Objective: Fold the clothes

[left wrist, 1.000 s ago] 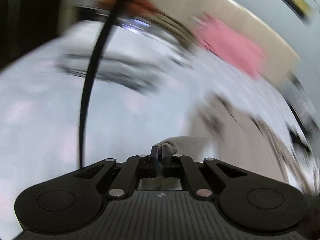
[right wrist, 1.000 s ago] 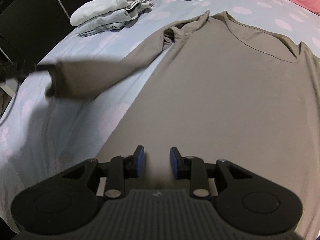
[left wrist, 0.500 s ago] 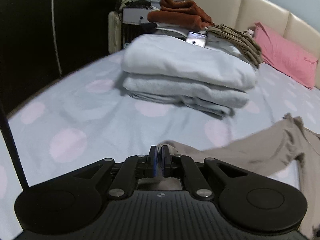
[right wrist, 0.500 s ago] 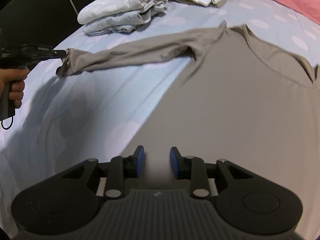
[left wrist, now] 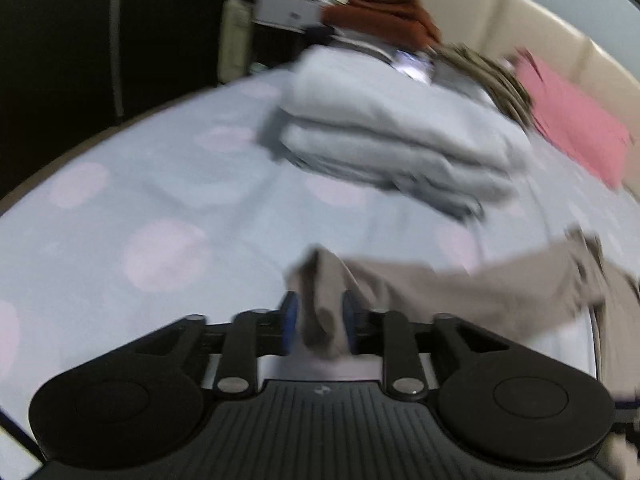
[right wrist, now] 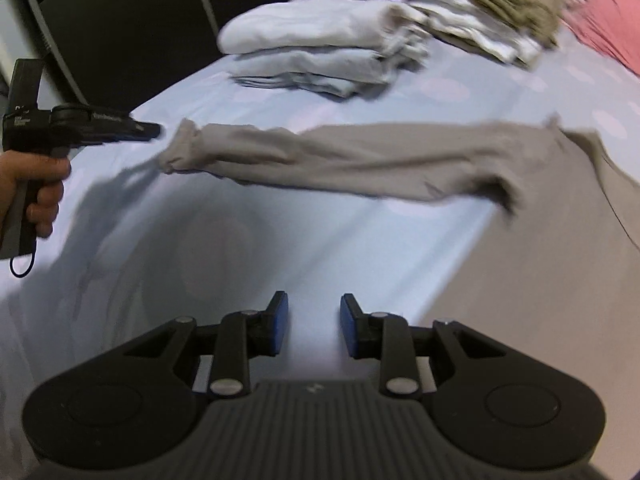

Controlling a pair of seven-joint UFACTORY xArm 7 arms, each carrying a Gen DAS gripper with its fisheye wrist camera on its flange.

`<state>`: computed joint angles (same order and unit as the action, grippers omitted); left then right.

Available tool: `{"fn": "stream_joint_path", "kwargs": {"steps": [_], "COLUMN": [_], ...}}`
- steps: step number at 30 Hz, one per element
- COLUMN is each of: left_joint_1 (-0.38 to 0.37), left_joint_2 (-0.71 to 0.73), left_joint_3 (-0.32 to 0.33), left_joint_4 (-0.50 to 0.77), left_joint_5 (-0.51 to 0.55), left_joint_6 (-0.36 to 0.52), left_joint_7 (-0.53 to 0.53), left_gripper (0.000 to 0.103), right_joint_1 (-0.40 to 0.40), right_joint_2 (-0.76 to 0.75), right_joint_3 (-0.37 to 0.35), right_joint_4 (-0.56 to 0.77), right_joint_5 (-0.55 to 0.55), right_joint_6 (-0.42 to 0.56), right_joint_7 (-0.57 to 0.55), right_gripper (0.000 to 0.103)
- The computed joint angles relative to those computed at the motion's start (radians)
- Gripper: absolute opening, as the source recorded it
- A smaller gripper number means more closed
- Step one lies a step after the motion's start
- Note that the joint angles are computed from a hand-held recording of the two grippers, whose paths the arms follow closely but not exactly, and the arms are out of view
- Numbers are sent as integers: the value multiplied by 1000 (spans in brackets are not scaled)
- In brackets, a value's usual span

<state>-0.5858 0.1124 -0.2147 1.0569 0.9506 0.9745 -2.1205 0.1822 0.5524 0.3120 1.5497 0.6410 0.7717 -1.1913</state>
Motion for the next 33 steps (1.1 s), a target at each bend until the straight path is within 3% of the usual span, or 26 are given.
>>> {"fn": "stream_joint_path", "kwargs": {"steps": [5, 7, 9, 11, 14, 17, 20, 23, 27, 29, 31, 33], "left_joint_1": [6, 12, 11, 4, 17, 46, 63, 51, 24, 20, 25, 40], "left_joint_2": [23, 11, -17, -54, -106, -108, -83, -66, -133, -183, -202, -203], "left_joint_3": [9, 18, 19, 8, -16, -26, -26, -34, -57, -81, -100, -98], "left_joint_4": [-1, -25, -51, -80, -127, -125, -102, -86, -119, -130, -105, -94], "left_joint_5": [-23, 1, 47, 108, 102, 41, -17, -54, -91, -79, -75, -79], "left_joint_6": [-68, -113, -130, -80, 2, 21, -34, -58, 0, 55, 129, 131], "left_joint_7": [85, 78, 15, -123, -277, -218, -125, -104, -215, -273, -230, -163], "left_gripper": [26, 1, 0, 0, 0, 0, 0, 0, 0, 0, 0, 0], "right_joint_1": [12, 15, 20, 24, 20, 23, 30, 36, 56, 44, 30, 26], "right_joint_2": [14, 17, 22, 24, 29, 53, 71, 81, 85, 101, 116, 125], "right_joint_3": [26, 26, 19, 10, 2, -1, 17, 42, 82, 107, 132, 148], "right_joint_4": [13, 15, 16, 16, 22, 51, 65, 59, 1, 14, 28, 30], "right_joint_5": [21, 26, 19, 7, -6, -17, -15, -6, -21, -33, -35, -33], "right_joint_6": [14, 22, 26, 25, 29, 28, -14, -87, -313, -328, -328, -339], "right_joint_7": [-31, -35, -32, -25, -16, 6, -17, -70, -202, -223, -237, -249], "right_gripper": [32, 32, 32, 32, 32, 32, 32, 32, 32, 32, 32, 32]}}
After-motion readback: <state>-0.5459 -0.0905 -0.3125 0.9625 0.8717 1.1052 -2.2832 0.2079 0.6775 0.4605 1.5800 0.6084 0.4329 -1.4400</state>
